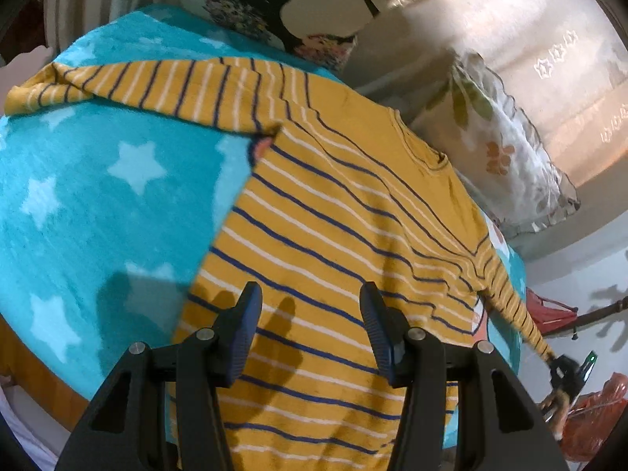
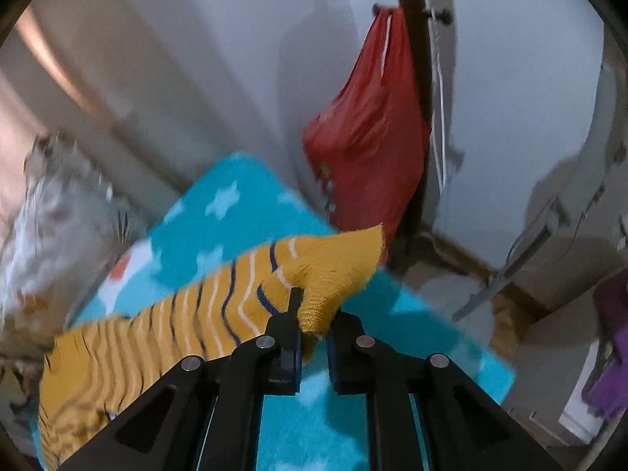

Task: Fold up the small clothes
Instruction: 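Grasp the cuff of the other sleeve with the right gripper, then lay the held sleeve across the sweater body and open the right gripper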

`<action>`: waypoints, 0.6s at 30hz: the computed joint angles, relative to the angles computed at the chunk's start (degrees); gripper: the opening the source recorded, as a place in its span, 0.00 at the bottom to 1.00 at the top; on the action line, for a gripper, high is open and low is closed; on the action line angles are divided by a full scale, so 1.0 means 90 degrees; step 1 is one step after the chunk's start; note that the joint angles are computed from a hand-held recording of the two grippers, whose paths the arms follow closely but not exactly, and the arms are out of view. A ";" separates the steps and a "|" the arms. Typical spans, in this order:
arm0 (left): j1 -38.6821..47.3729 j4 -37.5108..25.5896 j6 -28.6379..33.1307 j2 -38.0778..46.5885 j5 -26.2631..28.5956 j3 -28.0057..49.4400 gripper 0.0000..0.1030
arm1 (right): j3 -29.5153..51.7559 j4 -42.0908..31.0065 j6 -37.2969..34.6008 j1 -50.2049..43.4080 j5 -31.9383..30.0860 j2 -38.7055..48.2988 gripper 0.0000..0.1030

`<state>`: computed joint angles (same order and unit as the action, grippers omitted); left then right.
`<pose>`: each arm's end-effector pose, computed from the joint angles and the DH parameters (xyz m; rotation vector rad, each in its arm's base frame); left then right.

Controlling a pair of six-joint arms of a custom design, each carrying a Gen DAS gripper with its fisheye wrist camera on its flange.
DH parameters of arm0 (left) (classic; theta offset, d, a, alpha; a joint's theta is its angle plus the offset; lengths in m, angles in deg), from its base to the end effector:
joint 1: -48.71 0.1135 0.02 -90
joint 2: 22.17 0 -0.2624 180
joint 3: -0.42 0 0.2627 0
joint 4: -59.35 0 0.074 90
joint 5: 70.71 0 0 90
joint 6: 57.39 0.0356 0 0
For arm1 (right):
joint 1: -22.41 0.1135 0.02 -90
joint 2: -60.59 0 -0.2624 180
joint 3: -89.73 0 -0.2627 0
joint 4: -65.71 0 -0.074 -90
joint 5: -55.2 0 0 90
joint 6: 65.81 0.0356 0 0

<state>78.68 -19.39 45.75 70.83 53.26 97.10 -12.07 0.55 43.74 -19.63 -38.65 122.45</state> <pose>0.2894 0.1439 0.2924 -0.2796 2.6069 -0.6180 0.1653 -0.1458 0.3364 1.2139 2.0966 -0.0976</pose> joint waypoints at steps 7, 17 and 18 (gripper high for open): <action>0.0110 -0.0018 0.0056 -0.0096 0.0045 -0.0065 0.49 | 0.0909 0.0183 0.0613 0.1445 -0.0321 0.0439 0.10; 0.0890 -0.0455 0.0879 0.0868 0.0256 0.0832 0.53 | 0.2797 0.1020 0.2068 0.6299 0.0946 0.2808 0.10; 0.0965 -0.0502 0.0985 0.0993 0.0239 0.0952 0.53 | 0.3098 0.1037 0.2139 0.6585 0.0991 0.3175 0.10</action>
<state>87.36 -23.91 54.62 79.76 55.42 105.66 15.82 9.88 62.99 39.64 -29.73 151.02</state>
